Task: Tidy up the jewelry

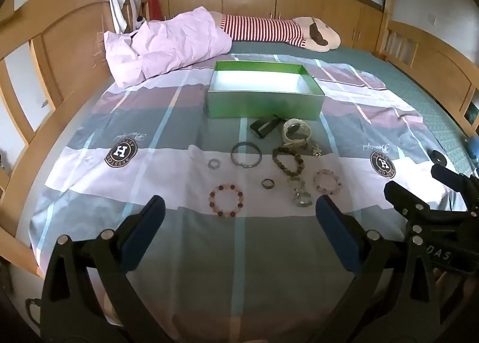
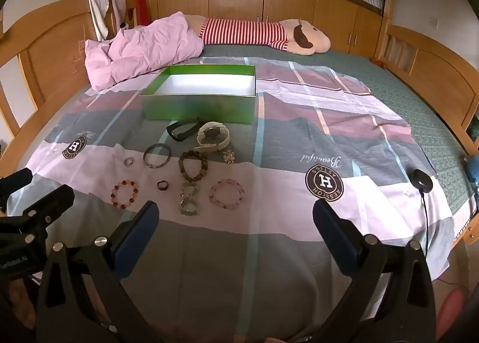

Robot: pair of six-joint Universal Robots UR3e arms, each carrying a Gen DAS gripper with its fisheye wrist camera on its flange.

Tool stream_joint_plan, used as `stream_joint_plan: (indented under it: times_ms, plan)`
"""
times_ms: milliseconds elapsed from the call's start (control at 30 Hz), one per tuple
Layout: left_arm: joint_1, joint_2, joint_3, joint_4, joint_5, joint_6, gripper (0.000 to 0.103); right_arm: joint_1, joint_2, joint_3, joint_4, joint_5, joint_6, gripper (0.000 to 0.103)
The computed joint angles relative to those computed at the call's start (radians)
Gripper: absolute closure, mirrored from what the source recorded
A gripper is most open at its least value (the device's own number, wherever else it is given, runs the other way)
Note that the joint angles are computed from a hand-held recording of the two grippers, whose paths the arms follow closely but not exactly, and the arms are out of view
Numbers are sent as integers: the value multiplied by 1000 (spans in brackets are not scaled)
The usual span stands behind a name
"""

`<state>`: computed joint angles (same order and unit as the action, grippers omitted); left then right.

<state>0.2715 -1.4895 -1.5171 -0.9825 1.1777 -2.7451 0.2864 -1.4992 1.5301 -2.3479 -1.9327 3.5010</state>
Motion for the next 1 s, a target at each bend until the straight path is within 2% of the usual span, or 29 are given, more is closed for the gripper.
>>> stream_joint_plan:
  times_ms: [200,400,1000]
  plan:
    - [32,28,-10,-28,-28,-14,4,-2,-1,0,4,5,-2,2]
    - [35,-8,21,-49,-35,20,4,-6,-6,1,6,7,-5,2]
    - [10,-9,21,-36,-8,6,4,1,-1,-4,8,1,1,2]
